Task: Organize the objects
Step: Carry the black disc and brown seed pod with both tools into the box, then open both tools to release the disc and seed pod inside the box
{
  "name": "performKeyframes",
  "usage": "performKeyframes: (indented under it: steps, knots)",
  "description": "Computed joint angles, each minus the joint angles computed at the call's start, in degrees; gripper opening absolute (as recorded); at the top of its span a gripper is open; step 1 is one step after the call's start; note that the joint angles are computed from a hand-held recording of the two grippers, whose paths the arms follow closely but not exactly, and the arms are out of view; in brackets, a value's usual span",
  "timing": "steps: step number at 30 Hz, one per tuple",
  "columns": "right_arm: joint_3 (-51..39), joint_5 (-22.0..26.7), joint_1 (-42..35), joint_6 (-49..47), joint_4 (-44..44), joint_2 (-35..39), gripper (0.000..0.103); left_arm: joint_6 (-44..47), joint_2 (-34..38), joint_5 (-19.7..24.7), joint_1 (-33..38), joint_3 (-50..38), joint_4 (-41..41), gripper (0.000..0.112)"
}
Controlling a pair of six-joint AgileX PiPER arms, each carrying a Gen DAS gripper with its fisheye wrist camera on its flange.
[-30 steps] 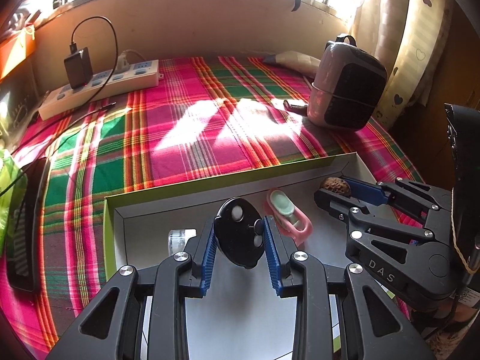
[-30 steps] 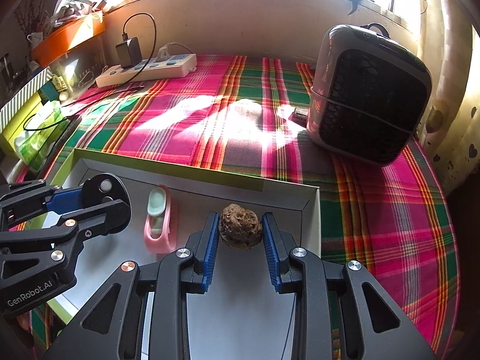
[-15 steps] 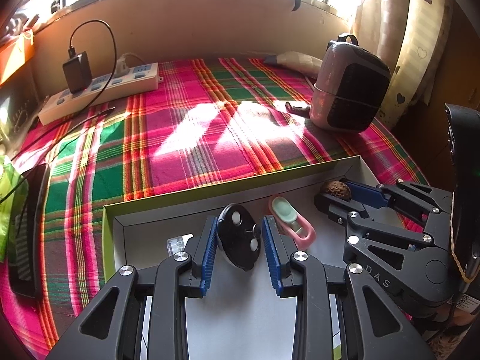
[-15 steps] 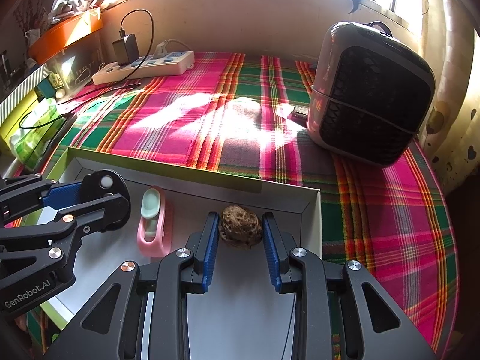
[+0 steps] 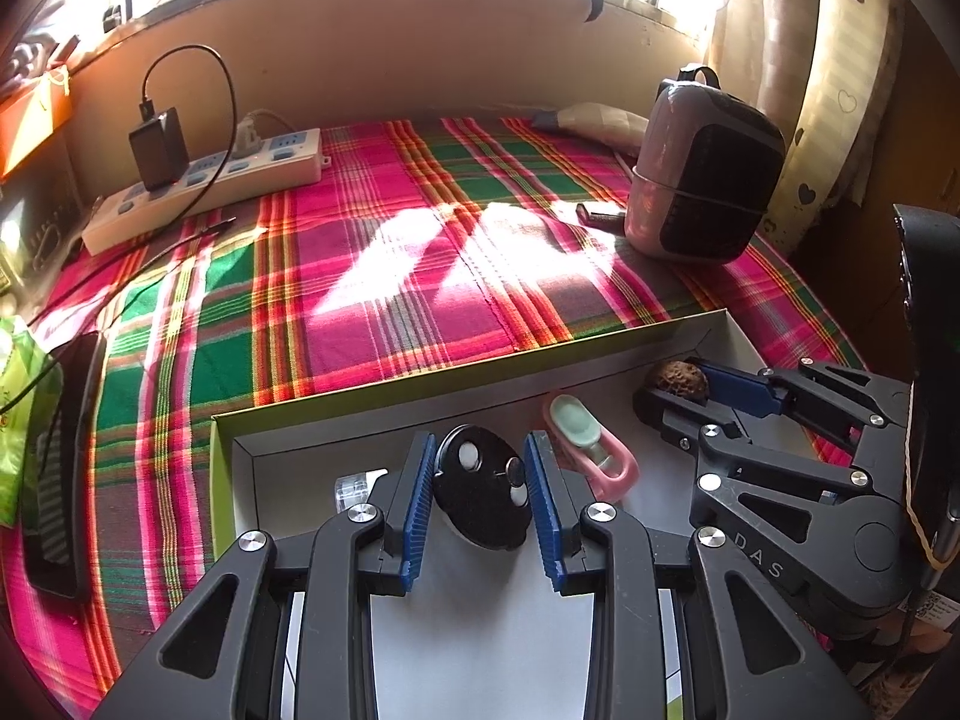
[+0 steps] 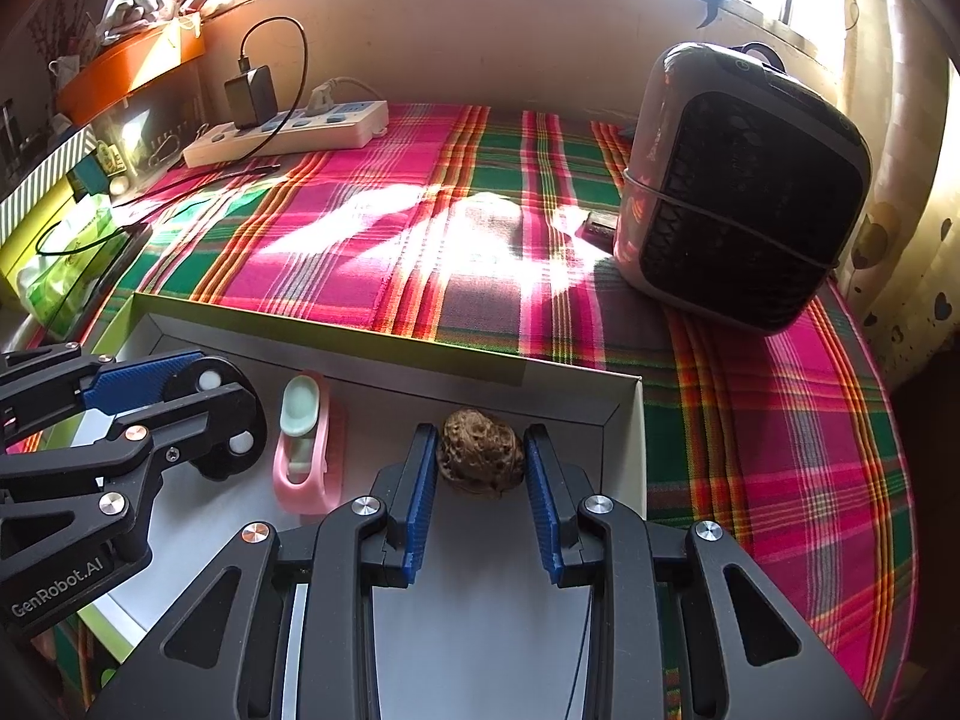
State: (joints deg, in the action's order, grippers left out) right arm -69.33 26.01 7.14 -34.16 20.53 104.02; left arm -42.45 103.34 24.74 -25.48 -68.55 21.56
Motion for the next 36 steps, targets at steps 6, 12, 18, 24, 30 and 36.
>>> performKeyframes:
  steps: [6,12,18,24,30,36]
  knots:
    - [0.0,0.4,-0.3,-0.5,0.8,-0.2,0.035,0.0,-0.4,0.3,0.2,0.3,-0.2,0.029]
    - [0.9,-0.1,-0.2,-0.7,1.1,-1.1,0.041,-1.0,-1.0,0.7,0.3,0.8,0.4,0.031]
    - [2.1,-0.7,-0.3,-1.3,1.6,-2.3,0.045,-1.8,-1.8,0.7,0.2,1.5,1.0,0.033]
    - [3.7,-1.1,-0.7,-2.4,2.8,-3.9,0.047,-4.5,-3.4,0.7,-0.3,2.9,2.9,0.034]
    - [5.8,-1.7,-1.0,-3.3,4.3,-6.2,0.047,-8.1,-6.1,0.9,-1.1,5.3,5.9,0.034]
    - [7.8,-1.8,-1.5,-5.1,6.5,-8.5,0.047,-12.8,-8.9,1.7,-2.6,7.6,10.0,0.034]
